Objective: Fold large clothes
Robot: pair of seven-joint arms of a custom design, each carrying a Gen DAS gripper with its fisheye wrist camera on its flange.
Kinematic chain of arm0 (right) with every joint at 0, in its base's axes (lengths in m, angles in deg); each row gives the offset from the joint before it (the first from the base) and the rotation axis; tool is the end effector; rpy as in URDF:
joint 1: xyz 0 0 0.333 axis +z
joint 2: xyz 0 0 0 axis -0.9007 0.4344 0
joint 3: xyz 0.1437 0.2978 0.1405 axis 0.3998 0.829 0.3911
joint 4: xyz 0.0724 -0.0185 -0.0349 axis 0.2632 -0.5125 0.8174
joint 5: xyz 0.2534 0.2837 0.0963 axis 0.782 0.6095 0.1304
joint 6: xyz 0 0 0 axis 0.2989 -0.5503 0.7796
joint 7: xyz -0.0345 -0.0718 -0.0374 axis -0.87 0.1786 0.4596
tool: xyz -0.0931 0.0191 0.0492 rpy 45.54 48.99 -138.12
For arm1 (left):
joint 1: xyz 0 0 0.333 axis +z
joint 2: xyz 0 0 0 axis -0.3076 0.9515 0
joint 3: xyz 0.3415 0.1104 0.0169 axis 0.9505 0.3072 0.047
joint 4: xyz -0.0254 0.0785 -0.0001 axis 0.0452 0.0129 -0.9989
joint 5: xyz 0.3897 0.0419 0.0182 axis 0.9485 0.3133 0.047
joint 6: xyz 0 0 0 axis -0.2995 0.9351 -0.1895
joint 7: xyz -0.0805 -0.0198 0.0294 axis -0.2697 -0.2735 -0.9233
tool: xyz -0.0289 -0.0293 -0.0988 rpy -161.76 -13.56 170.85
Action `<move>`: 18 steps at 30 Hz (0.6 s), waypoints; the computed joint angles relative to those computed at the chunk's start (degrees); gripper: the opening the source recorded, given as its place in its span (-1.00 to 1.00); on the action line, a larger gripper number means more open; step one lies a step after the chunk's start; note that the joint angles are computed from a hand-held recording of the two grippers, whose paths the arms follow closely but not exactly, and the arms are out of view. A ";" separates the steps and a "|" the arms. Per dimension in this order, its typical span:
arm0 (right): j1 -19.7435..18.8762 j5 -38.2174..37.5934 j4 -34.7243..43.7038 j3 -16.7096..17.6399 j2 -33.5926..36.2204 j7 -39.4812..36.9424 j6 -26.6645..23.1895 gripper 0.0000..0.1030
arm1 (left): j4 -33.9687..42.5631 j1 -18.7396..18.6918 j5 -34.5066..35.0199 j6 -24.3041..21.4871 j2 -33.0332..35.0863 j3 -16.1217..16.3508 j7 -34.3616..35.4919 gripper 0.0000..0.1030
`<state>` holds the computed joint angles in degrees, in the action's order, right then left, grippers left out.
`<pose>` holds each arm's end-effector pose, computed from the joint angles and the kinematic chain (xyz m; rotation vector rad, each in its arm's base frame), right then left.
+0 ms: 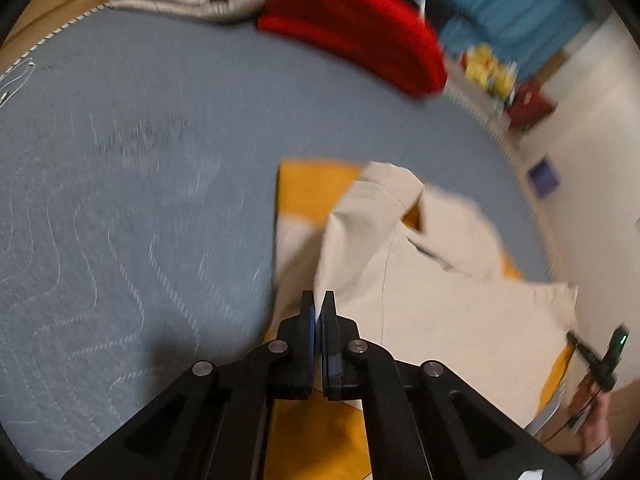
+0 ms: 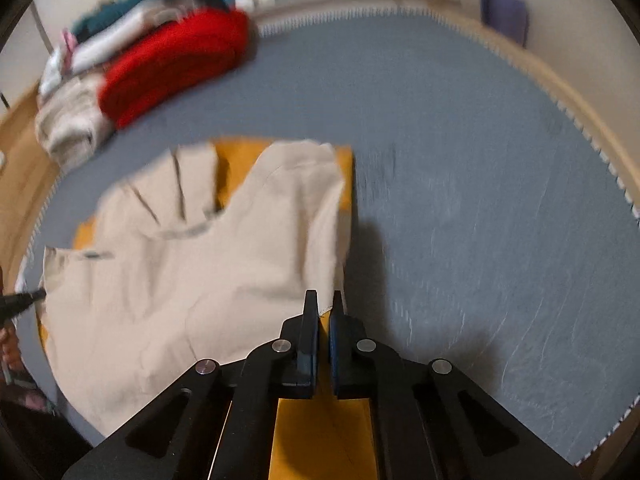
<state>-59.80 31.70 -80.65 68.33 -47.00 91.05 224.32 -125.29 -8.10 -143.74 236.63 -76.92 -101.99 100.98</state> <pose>0.6688 0.0790 0.4113 -1.8541 1.6661 -0.3297 0.5781 0.0412 0.3849 -2.3735 1.4947 -1.0259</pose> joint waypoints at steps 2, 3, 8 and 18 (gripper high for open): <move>-3.77 7.95 -0.16 5.33 -0.81 -7.01 4.81 -0.92 | 0.87 0.34 -6.50 3.49 -0.26 -1.46 6.08 -0.98; -5.17 11.65 0.07 7.79 -0.85 -11.30 7.47 -0.92 | 1.55 0.03 -8.98 5.58 0.02 -1.82 8.17 -0.98; -0.88 10.14 2.45 5.56 1.38 -9.95 15.42 -0.92 | 5.66 -0.44 -14.78 11.40 2.76 -3.05 14.11 -0.98; 12.15 -4.06 13.16 -10.12 10.75 10.41 15.29 -0.92 | 9.75 -13.10 11.01 14.60 10.17 11.04 -11.29 -0.98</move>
<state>-47.66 27.64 -67.49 58.21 -36.25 101.45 239.61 -115.54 -21.20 -132.73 251.23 -66.75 -90.96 89.70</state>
